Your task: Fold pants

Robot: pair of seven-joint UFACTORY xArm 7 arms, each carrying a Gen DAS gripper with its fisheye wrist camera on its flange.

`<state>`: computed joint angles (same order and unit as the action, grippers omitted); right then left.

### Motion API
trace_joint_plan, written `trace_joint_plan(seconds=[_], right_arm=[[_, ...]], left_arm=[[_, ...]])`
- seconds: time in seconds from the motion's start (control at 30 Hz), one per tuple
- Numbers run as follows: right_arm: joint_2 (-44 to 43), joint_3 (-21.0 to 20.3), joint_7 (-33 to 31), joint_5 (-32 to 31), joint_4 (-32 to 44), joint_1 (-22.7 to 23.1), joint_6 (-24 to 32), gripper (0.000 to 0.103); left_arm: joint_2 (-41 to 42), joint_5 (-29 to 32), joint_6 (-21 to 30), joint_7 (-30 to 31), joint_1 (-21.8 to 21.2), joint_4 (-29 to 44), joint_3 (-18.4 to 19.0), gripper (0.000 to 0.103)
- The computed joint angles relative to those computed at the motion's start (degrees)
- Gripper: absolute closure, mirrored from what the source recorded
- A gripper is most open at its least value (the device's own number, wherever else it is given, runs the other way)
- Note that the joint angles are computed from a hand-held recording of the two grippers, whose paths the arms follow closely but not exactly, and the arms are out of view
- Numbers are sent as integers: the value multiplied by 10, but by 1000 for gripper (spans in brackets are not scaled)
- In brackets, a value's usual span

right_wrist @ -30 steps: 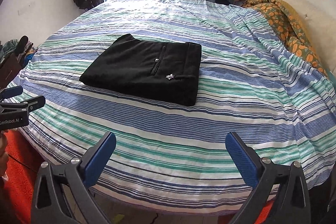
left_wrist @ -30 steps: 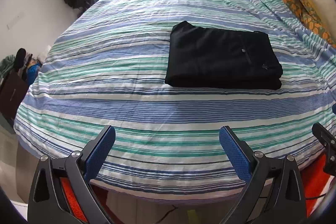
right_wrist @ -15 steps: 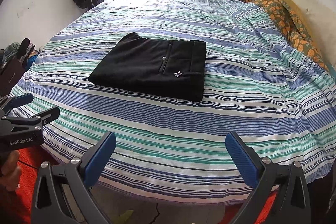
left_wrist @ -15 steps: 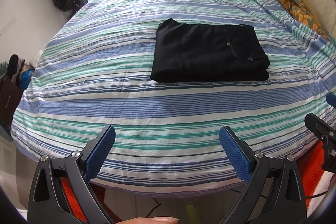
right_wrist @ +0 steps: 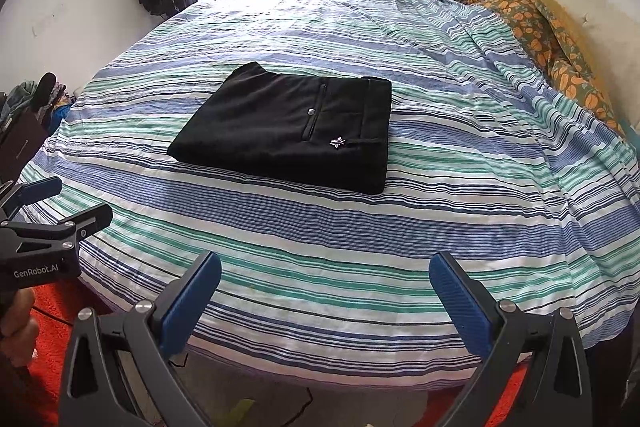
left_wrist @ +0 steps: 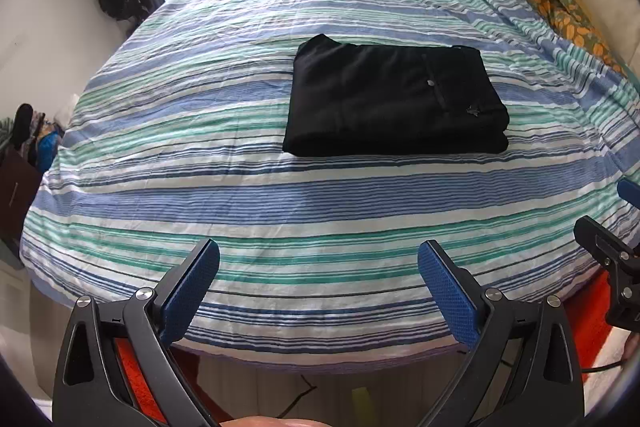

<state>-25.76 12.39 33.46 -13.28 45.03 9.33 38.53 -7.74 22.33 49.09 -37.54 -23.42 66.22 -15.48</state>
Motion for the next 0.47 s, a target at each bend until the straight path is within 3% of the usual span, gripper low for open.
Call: trace_joint_plan(seconds=[0.47], right_arm=[[4,2,4,-9,5,3,11,0]], left_arm=[[-6,16,-6,-15,2,-6,-6,3]])
